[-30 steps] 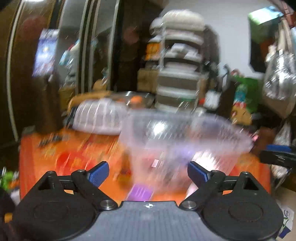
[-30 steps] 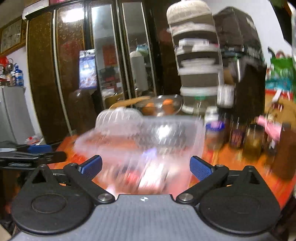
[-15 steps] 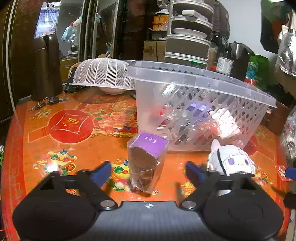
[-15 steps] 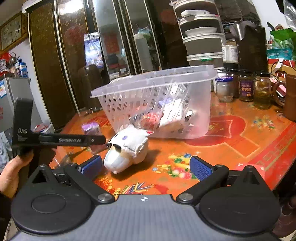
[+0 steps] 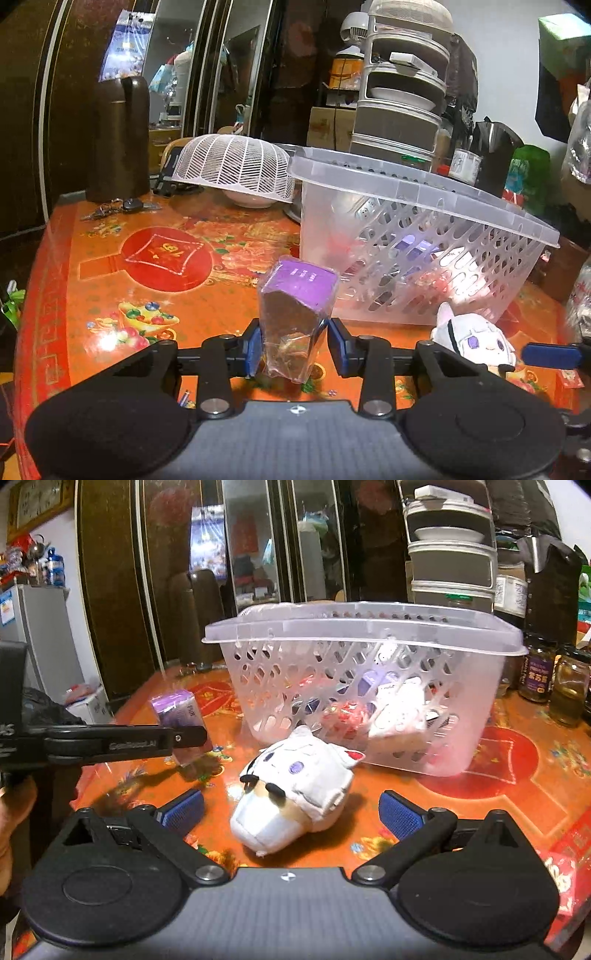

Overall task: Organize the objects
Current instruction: 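Grasp the purple-topped clear box with left tool while right tool grasps the white plush cat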

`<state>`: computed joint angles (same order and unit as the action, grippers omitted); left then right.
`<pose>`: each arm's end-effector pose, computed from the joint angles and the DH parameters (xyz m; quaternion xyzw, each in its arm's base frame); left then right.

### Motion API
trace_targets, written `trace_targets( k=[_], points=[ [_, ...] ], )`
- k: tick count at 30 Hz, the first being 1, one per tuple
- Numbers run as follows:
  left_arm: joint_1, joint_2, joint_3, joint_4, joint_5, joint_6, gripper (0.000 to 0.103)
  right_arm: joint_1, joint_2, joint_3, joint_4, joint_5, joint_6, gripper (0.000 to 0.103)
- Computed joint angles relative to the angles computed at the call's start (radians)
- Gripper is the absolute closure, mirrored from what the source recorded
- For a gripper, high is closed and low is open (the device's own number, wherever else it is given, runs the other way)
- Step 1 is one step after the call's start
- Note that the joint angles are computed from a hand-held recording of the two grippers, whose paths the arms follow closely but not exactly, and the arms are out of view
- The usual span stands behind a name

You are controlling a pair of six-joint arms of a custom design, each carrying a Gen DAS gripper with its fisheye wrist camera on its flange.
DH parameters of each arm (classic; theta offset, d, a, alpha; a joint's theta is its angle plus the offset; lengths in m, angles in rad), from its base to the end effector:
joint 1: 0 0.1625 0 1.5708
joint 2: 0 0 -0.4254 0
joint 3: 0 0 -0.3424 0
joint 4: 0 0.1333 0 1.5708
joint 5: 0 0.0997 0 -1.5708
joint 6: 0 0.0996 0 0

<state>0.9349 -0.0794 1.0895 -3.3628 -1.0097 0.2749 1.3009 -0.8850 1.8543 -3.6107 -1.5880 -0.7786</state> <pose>-0.2874 -0.7030 -0.0833 0.2960 0.8443 -0.4062 0.1861 -0.0327 -0.6118 0.2491 0.2122 -0.8335 0.4379 0.2617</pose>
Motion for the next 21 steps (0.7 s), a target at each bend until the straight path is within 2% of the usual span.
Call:
trace_targets(
  k=[5,6,7,9,10,13,17,21],
  points=[
    [0.006,-0.006,0.010,-0.001,-0.024,-0.007,0.062,0.017,0.037,-0.052,0.033,-0.067,0.007,0.001],
    [0.006,-0.007,0.011,0.000,-0.028,-0.005,0.062,0.015,0.039,-0.055,0.041,-0.065,0.012,0.004],
    [0.006,-0.008,0.013,-0.001,-0.031,-0.004,0.062,0.014,0.038,-0.060,0.059,-0.066,0.020,0.013],
    [0.007,-0.009,0.015,-0.001,-0.034,-0.003,0.062,0.009,0.036,-0.056,0.056,-0.056,0.026,0.025],
    [0.007,-0.009,0.015,0.001,-0.037,-0.003,0.061,0.006,0.035,-0.053,0.058,-0.050,0.025,0.027],
    [0.009,-0.011,0.015,0.006,-0.044,-0.003,0.061,0.000,0.035,-0.039,0.026,-0.028,0.019,0.030],
    [0.007,-0.011,0.020,-0.001,-0.047,0.006,0.061,-0.027,0.027,0.000,-0.052,0.063,0.034,0.031],
    [0.006,-0.010,0.021,-0.006,-0.043,0.008,0.061,-0.037,0.019,0.001,-0.043,0.105,0.041,0.031]
  ],
)
